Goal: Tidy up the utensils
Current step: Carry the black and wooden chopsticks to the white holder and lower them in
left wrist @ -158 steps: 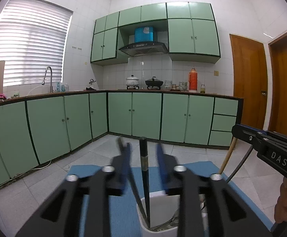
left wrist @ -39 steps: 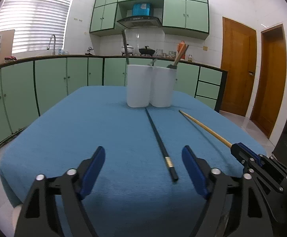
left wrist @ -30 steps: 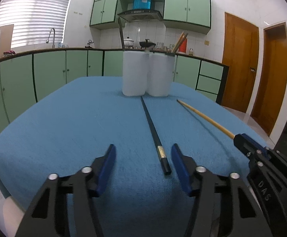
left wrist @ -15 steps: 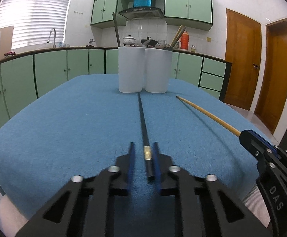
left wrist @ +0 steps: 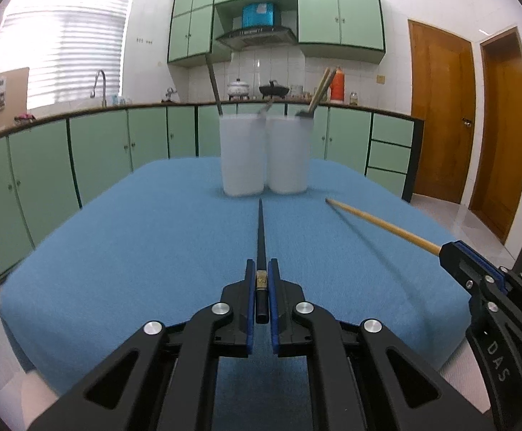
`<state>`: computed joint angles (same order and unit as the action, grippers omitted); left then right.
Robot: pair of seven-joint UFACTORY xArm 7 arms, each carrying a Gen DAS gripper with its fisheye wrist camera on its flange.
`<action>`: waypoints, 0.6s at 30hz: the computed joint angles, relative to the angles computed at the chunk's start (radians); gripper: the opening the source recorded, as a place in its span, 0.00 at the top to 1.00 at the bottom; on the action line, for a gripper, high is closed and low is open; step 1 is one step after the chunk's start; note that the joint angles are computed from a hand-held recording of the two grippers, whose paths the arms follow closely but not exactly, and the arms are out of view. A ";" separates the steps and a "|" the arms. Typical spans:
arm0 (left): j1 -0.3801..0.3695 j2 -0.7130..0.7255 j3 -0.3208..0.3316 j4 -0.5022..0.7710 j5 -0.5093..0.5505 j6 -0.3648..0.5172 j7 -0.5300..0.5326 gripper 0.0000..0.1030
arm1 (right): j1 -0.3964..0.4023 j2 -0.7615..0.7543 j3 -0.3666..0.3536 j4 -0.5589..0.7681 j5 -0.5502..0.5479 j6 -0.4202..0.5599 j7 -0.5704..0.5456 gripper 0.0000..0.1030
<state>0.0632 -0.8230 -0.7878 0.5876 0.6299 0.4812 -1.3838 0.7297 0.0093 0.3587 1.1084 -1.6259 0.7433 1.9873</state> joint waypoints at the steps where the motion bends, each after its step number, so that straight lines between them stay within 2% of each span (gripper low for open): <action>1: -0.004 -0.010 0.005 0.004 0.001 0.007 0.004 0.93 | 0.000 -0.006 0.000 0.001 -0.001 0.001 -0.007 0.94; 8: -0.014 -0.063 0.053 0.035 -0.004 0.016 0.061 0.94 | -0.018 -0.039 0.004 0.023 -0.028 -0.019 -0.048 0.94; 13: 0.014 -0.092 0.077 0.062 -0.015 -0.012 0.108 0.94 | -0.052 -0.055 -0.008 0.062 -0.025 -0.096 -0.059 0.94; 18: 0.061 -0.105 0.100 0.094 -0.033 -0.066 0.169 0.94 | -0.085 -0.054 -0.019 0.128 0.010 -0.169 -0.129 0.94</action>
